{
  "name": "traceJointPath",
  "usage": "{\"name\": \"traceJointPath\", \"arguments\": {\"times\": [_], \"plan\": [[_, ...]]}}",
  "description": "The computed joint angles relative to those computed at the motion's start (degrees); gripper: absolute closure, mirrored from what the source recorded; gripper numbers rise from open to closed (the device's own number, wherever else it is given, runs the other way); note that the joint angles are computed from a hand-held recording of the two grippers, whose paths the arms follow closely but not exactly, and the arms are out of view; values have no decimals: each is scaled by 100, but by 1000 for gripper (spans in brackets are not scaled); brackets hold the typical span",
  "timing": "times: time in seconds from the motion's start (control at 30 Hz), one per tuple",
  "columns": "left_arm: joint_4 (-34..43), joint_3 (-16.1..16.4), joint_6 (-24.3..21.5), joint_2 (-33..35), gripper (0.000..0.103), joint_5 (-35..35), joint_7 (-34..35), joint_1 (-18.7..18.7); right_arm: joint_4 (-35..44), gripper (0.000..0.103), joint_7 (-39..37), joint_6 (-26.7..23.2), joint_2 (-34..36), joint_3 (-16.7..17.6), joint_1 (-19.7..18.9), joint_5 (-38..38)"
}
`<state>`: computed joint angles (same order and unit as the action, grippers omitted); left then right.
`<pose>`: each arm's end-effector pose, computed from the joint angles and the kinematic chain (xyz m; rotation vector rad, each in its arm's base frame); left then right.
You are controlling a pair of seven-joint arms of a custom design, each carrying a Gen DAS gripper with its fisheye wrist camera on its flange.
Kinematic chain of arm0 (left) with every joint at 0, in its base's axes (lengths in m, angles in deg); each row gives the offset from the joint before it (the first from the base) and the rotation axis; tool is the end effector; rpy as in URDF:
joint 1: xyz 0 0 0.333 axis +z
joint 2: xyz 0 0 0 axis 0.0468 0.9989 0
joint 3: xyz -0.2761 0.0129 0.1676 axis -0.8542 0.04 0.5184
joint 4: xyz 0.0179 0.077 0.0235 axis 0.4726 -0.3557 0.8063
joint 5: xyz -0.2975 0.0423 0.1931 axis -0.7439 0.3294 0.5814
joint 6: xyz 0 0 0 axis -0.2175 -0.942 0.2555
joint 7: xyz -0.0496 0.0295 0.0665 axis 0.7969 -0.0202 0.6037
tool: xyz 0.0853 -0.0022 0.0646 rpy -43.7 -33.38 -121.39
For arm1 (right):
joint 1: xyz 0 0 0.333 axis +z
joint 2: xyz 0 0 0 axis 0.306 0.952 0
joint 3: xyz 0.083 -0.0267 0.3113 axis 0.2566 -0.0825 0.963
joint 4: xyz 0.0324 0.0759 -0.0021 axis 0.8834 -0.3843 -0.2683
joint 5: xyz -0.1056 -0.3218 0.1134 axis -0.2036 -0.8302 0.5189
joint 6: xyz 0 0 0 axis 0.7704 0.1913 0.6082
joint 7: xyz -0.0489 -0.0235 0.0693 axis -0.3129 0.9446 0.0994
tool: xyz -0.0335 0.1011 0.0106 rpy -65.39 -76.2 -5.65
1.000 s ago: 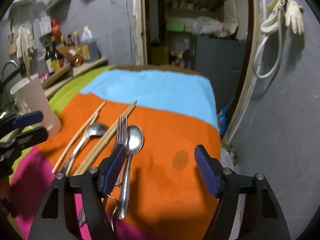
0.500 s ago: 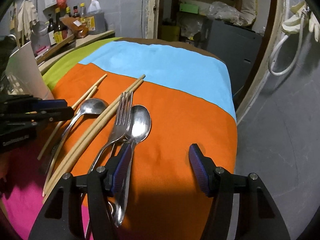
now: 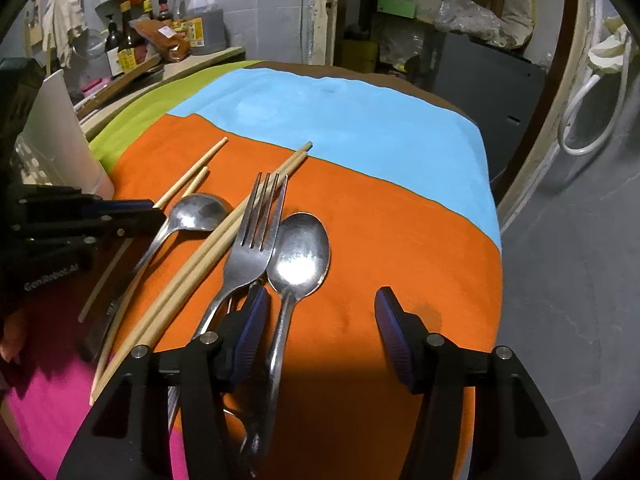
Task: Organize utensils
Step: 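Grasp a chopstick with the left gripper while the right gripper grasps a spoon, then carry chopstick and spoon to the caddy and release both into it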
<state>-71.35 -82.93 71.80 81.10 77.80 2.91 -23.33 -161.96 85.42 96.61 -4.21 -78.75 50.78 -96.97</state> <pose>0.5498 -0.4080 0.5168 -1.5161 2.2971 -0.8254 0.4869 0.3912 0.5157 -2.0479 1.5745 -0.6135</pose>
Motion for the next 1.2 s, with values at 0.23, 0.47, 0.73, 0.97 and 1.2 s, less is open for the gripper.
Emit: {"name": "traceJointPath", "arguments": {"times": [0.23,0.47,0.73,0.97,1.2], "plan": [[-364,-149,-117,-320,100,-361,80,150,-90,53,-321,254,-24,69,-37,269],[-329,-183,-309,-360,100,-416,222,152,194,53,-174,211,183,-19,-50,435],[147,-118,-606,-90,100,-299,266,64,565,56,-306,-77,421,-132,109,315],[698,-86,-887,279,100,-332,410,41,7,70,-100,278,60,-146,-72,428],[1339,-101,-1400,611,100,-582,671,62,281,64,234,-15,224,-149,34,129]]}}
